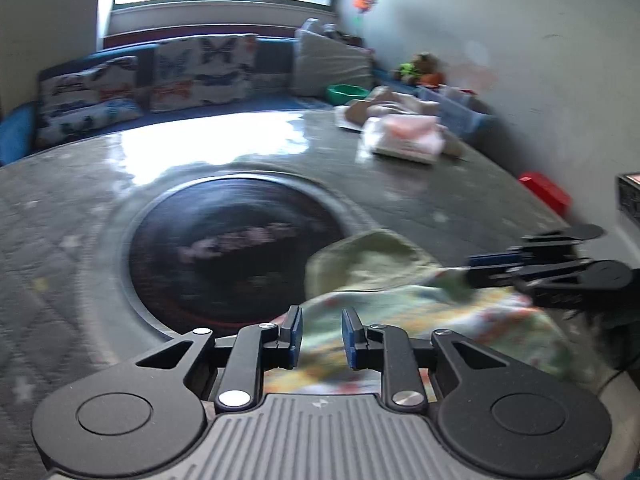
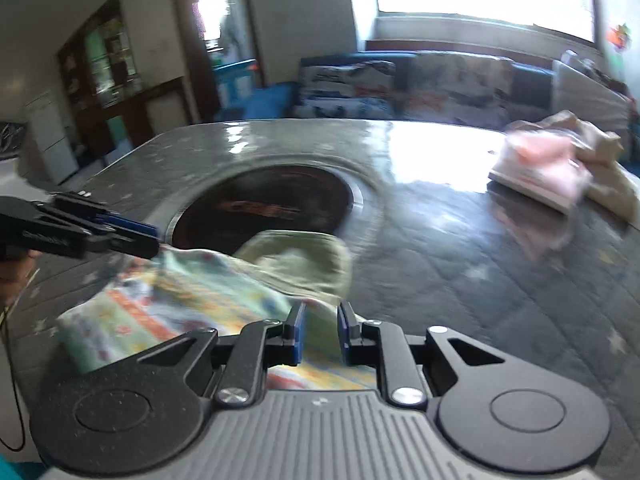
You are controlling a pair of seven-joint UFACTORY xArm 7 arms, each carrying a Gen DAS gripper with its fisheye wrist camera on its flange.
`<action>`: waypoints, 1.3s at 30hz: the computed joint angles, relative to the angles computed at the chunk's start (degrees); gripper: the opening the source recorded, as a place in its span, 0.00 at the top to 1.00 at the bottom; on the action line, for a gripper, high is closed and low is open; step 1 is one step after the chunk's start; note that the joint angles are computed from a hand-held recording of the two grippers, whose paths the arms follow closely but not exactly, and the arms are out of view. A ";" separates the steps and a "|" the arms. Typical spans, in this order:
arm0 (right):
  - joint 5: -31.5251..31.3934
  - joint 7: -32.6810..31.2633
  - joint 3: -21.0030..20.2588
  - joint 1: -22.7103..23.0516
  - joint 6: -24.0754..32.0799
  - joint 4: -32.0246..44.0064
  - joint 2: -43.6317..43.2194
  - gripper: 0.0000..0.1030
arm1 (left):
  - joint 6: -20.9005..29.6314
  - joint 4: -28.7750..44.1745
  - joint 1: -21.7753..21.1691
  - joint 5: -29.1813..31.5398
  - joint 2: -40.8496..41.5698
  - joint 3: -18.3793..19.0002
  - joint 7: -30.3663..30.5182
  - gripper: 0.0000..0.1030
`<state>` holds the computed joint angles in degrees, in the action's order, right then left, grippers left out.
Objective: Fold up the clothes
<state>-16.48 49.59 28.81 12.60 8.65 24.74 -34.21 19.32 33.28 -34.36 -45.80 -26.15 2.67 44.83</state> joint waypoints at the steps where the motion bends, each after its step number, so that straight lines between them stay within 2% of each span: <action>1: -0.46 -0.22 0.54 -0.47 -0.78 0.84 1.28 0.84 | -0.11 0.51 -0.87 -0.76 0.74 0.06 0.50 0.77; 4: -2.09 0.86 3.60 -4.02 -2.50 3.43 5.53 0.84 | -0.38 2.52 -1.82 -2.66 4.06 -0.68 0.66 0.77; 9: -5.04 4.78 8.02 -9.64 -3.93 4.68 7.81 0.84 | -0.95 5.49 0.70 -2.83 10.00 -3.83 -2.21 0.77; 13: -6.25 6.93 9.16 -10.82 -3.72 4.50 6.34 0.84 | -1.28 6.34 1.39 -6.17 11.17 -4.82 -0.49 0.78; 19: -6.38 5.86 7.99 -7.56 -4.54 4.32 6.03 0.83 | -0.91 6.50 2.54 -9.21 11.14 -5.54 1.21 0.77; 21: -6.22 4.94 7.81 -6.32 -4.94 4.57 7.01 0.78 | -0.89 6.54 2.82 -10.24 11.16 -5.69 1.73 0.77; 25: -6.73 6.09 10.22 -6.87 -3.20 4.97 5.70 0.77 | -1.86 5.05 3.44 -9.61 9.06 -6.62 1.26 0.75; 26: -6.84 6.37 10.51 -6.77 -2.93 5.00 5.30 0.77 | -2.05 4.32 3.09 -9.59 8.00 -6.46 1.62 0.72; 31: -6.69 6.35 10.35 -4.64 -3.36 4.92 4.73 0.73 | -1.57 0.27 0.63 -8.72 2.41 -4.88 3.13 0.72; 39: -5.56 7.12 11.62 -1.52 -3.48 4.13 4.05 0.73 | -4.11 -4.33 -2.34 -4.69 -1.13 -2.56 -0.69 0.72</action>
